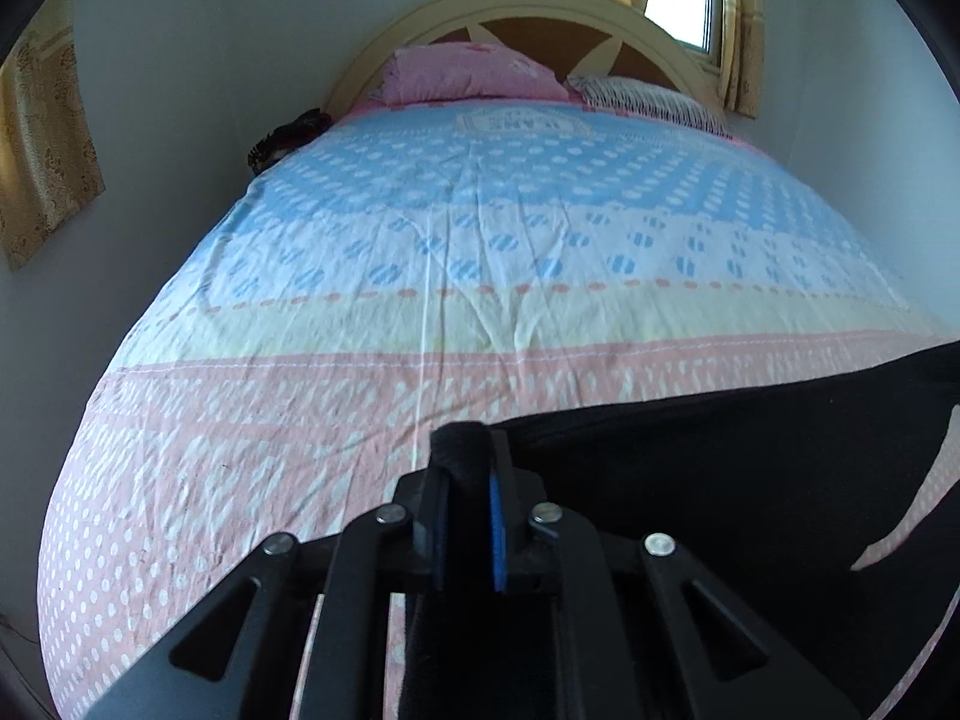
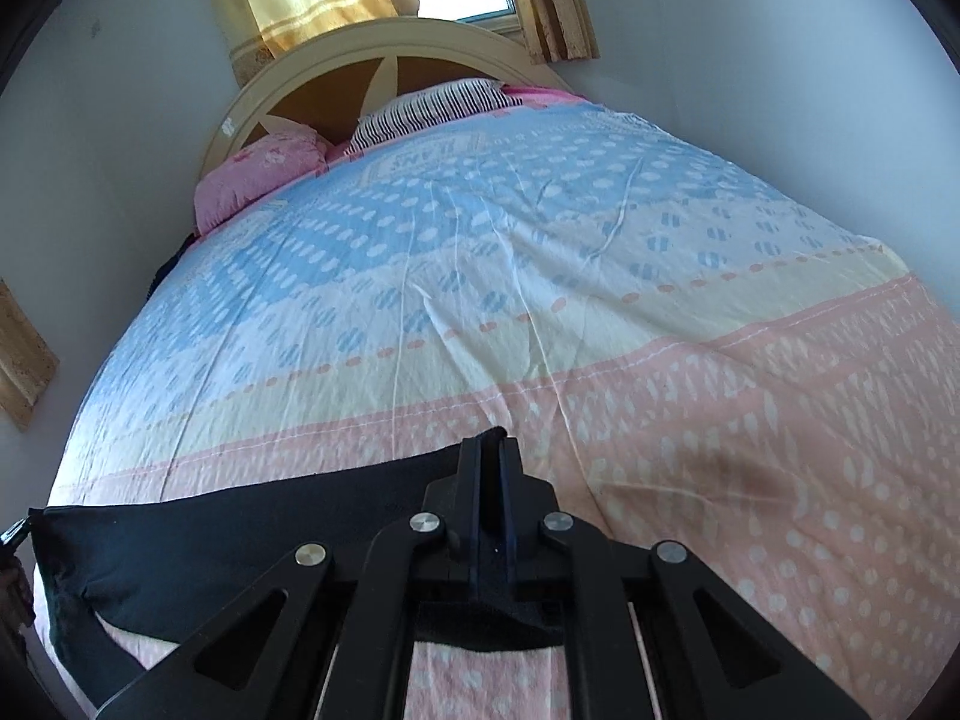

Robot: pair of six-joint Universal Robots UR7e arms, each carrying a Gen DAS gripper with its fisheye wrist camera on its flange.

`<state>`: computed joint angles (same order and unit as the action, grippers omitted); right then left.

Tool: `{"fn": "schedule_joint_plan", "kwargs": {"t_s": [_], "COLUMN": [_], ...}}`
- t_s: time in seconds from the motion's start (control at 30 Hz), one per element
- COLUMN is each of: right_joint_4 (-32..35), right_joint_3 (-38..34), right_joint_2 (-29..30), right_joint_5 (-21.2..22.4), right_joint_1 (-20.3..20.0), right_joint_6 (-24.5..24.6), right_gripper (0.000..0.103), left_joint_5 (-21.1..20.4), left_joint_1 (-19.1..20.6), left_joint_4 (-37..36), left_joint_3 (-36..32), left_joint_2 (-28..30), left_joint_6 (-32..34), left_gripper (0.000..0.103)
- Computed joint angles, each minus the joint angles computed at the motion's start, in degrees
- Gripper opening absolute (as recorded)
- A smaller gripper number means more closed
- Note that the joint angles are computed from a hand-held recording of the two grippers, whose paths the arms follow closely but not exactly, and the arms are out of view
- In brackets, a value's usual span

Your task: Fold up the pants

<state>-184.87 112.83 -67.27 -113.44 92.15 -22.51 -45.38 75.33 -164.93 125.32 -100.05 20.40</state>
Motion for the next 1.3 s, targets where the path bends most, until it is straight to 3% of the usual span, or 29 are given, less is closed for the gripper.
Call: {"fn": "schedule_joint_plan", "kwargs": {"t_s": [0.33, 0.53, 0.73, 0.97, 1.13, 1.2, 1.27, 1.3], "right_joint_4": [-4.5, -5.2, -4.0, -2.5, -4.5, -4.3, -6.5, -9.3], "right_joint_3": [12.8, 20.4, 27.5, 32.2, 33.9, 34.6, 35.0, 36.0], "right_joint_2": [-11.1, -18.8, -26.3, -31.4, -31.5, -33.8, -34.1, -33.0], "right_joint_5": [8.2, 13.2, 14.9, 15.6, 10.1, 11.4, 7.6, 5.2], "right_joint_1": [-1.6, -5.3, -9.6, -13.9, -14.1, -15.0, -12.0, -8.2], "right_joint_6": [-1.0, -1.6, -2.2, -3.0, -3.3, -2.0, -2.9, -5.6], "right_gripper": [0.005, 0.005, 0.004, 0.004, 0.003, 0.004, 0.009, 0.02], "left_joint_5": [-5.9, -11.2, -14.6, -15.3, -15.3, -15.0, -15.0, -14.9], "left_joint_1": [-1.9, -0.2, 2.0, 3.5, 5.1, 5.1, 5.0, 4.9], "left_joint_4": [-0.1, -0.3, 1.1, 3.3, 1.5, 1.1, 0.9, 0.9], "left_joint_3": [6.5, 10.0, 13.7, 17.8, 19.3, 19.8, 20.1, 20.2], "left_joint_2": [-11.0, -16.7, -22.3, -26.4, -26.1, -26.4, -26.8, -26.9], "left_joint_6": [-0.7, 0.0, -0.1, 1.6, 3.1, 3.6, 3.9, 3.9], "left_gripper": [0.011, 0.011, 0.011, 0.011, 0.011, 0.011, 0.011, 0.011]}}
